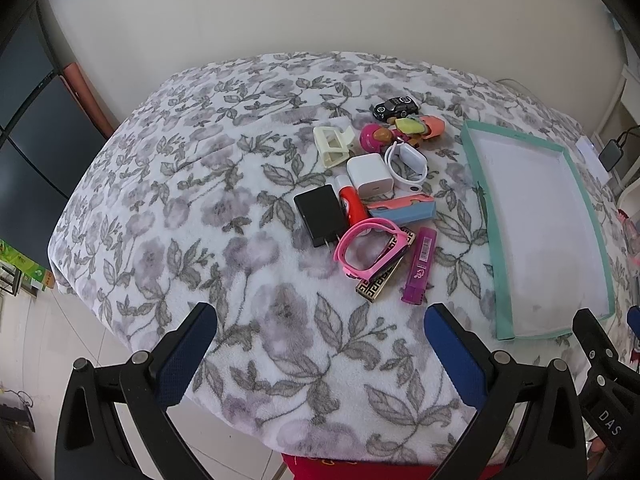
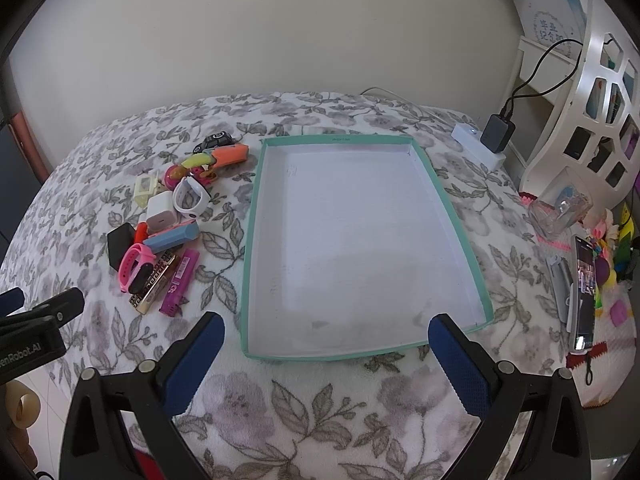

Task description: Organize rigid objects

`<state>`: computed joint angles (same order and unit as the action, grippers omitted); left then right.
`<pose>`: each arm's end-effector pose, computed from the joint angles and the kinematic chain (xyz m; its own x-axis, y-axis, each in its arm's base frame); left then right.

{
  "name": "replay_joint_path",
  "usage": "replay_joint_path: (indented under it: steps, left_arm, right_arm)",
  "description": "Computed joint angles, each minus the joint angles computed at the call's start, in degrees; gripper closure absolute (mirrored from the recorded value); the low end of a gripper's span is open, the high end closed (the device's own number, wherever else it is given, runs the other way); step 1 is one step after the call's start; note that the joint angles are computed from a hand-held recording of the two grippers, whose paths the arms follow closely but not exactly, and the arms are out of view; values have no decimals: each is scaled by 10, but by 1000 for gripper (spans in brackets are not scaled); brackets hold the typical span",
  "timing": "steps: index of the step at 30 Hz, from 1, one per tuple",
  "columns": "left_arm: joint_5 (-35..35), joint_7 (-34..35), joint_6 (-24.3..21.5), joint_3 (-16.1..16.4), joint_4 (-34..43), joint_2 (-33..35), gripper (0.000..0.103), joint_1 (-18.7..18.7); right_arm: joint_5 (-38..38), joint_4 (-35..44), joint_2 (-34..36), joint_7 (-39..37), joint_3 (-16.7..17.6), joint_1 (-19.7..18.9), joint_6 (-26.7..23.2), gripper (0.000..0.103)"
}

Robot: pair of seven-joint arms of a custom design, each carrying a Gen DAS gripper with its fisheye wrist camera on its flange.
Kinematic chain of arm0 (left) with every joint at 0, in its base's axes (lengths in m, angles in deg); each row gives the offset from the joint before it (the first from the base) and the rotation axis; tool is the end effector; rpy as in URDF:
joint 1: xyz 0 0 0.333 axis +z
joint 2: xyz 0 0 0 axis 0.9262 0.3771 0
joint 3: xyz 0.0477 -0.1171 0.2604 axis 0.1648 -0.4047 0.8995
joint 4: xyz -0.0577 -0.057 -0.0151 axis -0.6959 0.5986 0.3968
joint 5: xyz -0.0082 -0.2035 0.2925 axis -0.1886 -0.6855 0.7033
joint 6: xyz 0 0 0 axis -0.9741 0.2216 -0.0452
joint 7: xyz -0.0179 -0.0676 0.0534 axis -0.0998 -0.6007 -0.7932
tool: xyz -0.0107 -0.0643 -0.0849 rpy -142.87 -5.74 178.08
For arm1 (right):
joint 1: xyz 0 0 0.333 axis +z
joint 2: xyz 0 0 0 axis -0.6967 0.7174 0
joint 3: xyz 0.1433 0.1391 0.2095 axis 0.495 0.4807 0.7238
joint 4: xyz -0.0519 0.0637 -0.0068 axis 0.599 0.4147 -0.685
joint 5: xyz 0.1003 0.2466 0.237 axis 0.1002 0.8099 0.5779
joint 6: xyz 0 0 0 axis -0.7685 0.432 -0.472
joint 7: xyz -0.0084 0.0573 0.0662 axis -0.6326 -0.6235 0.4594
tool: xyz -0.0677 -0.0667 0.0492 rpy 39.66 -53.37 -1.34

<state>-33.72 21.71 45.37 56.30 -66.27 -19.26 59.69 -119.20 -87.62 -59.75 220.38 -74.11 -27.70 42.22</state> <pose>0.5735 -0.1693 0.5678 -0.4198 -0.9009 -0.1100 -0.7932 0.4231 -0.4379 0.4315 0.1781 0.5617 -0.6099 -0.7919 0.0307 -0.6647 0.4901 -0.5639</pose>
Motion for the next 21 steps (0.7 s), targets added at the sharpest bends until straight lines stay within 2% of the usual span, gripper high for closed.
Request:
replay_joint_path:
  steps: [21]
  left_arm:
    - [0,0,-6,1,5,4,0,0]
  right_arm:
    - [0,-1,0,-1,0,-1,1,0]
